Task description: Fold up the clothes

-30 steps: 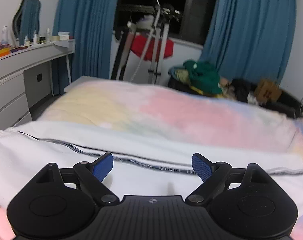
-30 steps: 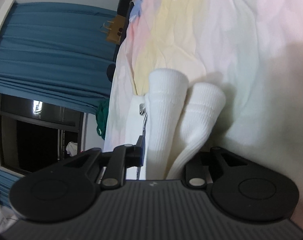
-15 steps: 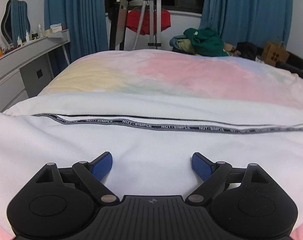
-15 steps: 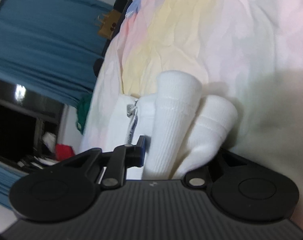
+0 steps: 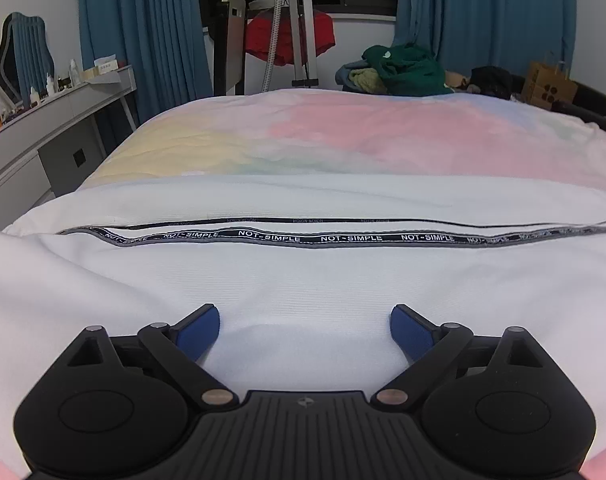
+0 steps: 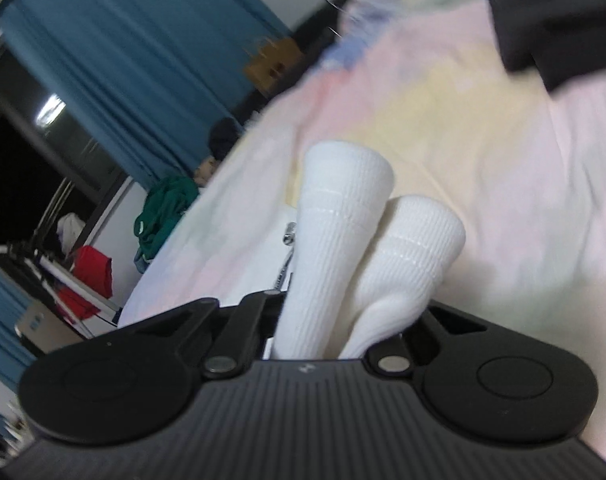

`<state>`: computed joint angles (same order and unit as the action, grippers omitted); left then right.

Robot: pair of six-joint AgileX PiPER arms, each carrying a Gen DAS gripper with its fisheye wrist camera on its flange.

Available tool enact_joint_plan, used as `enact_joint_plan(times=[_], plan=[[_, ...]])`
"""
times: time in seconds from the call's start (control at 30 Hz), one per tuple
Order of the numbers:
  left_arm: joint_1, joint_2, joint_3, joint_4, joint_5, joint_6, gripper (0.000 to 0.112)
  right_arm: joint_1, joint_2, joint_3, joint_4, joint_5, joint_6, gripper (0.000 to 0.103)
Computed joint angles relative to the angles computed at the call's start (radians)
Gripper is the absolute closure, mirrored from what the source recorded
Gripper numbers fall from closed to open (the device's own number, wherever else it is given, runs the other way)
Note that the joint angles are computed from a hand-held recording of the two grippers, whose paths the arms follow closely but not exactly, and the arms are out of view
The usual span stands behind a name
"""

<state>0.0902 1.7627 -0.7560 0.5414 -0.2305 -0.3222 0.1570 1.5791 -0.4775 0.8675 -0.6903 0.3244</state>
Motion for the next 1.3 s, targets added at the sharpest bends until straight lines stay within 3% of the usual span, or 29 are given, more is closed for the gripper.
enact_joint_plan(times=[0.13, 0.27, 0.4, 0.53, 0.67, 0.83, 0.93, 1.1, 1.3], plan=[[0.014, -0.009, 0.000, 0.087, -0.007, -0.078, 0.018, 0.112, -0.058, -0.063, 0.244, -0.043, -0.263, 0.091], [0.025, -0.009, -0.005, 0.167, -0.012, -0.160, 0.018, 0.290, -0.068, -0.172, 0.430, -0.182, -0.611, 0.091], [0.050, -0.018, -0.018, 0.335, -0.023, -0.356, 0.018, 0.478, -0.010, -0.310, 0.477, -0.330, -0.932, 0.092], [0.081, -0.045, -0.018, 0.410, -0.052, -0.461, 0.018, 0.643, 0.115, -0.476, 0.458, -0.389, -1.182, 0.093], [0.129, -0.076, -0.014, 0.458, -0.085, -0.541, 0.018, 0.775, 0.283, -0.635, 0.465, -0.317, -1.353, 0.093], [0.171, -0.076, -0.037, 0.622, -0.086, -0.752, 0.018, 0.833, 0.491, -0.848, 0.677, -0.062, -1.728, 0.093], [0.176, -0.086, -0.030, 0.616, -0.092, -0.750, 0.018, 0.868, 0.576, -0.915, 0.771, -0.092, -1.887, 0.093], [0.170, -0.100, -0.015, 0.578, -0.103, -0.711, 0.018, 0.873, 0.541, -0.884, 0.727, -0.092, -1.782, 0.092], [0.217, -0.127, -0.009, 0.642, -0.168, -0.809, 0.018, 0.919, 0.524, -0.853, 0.450, -0.124, -1.549, 0.092]])
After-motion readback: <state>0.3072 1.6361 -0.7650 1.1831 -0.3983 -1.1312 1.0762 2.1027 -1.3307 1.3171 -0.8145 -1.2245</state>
